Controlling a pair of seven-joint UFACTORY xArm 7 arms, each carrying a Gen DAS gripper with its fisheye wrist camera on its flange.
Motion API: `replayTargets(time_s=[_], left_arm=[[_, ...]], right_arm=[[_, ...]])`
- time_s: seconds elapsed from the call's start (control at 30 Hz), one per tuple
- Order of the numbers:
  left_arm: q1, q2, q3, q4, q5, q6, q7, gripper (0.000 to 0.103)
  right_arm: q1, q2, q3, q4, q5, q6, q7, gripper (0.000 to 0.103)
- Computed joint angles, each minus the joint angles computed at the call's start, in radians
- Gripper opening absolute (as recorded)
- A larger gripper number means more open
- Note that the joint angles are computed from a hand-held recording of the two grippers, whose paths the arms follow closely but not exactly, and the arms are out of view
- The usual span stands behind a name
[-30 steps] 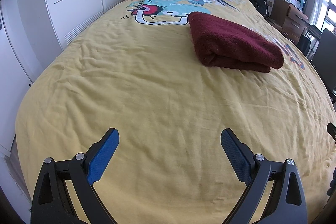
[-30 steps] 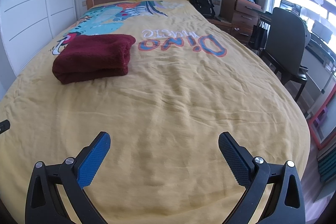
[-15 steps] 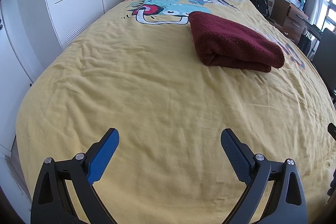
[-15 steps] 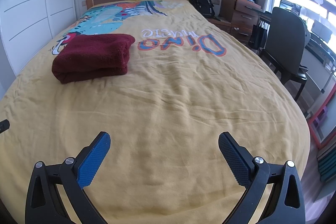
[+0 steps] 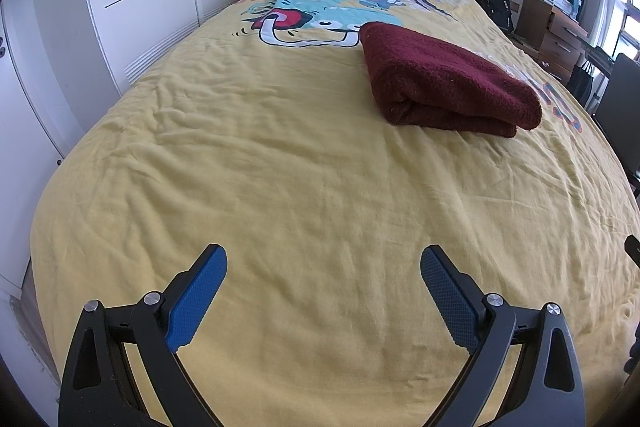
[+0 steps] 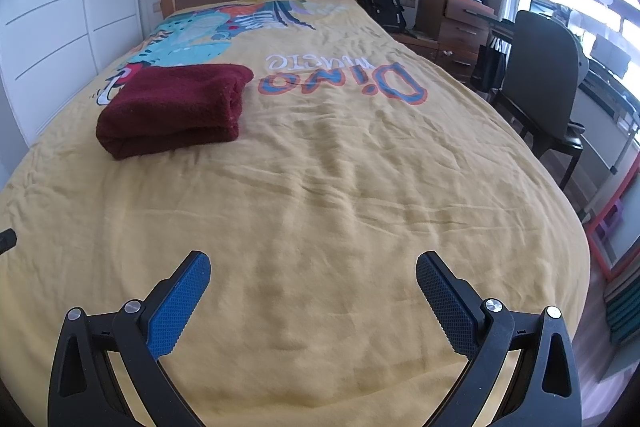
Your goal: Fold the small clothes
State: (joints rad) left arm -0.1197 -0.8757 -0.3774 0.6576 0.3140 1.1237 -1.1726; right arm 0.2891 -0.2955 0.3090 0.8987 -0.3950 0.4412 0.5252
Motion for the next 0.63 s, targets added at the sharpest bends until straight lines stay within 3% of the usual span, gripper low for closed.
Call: replayTargets(time_s=[0.63], left_arm=[[-0.002,-0.010,0.002,-0.002,-0.004,0.010,0.005,0.096]], right_arm=[[-0.002,-0.014,-0.002,-0.012,0.013,0.000,-0.005,0.103]])
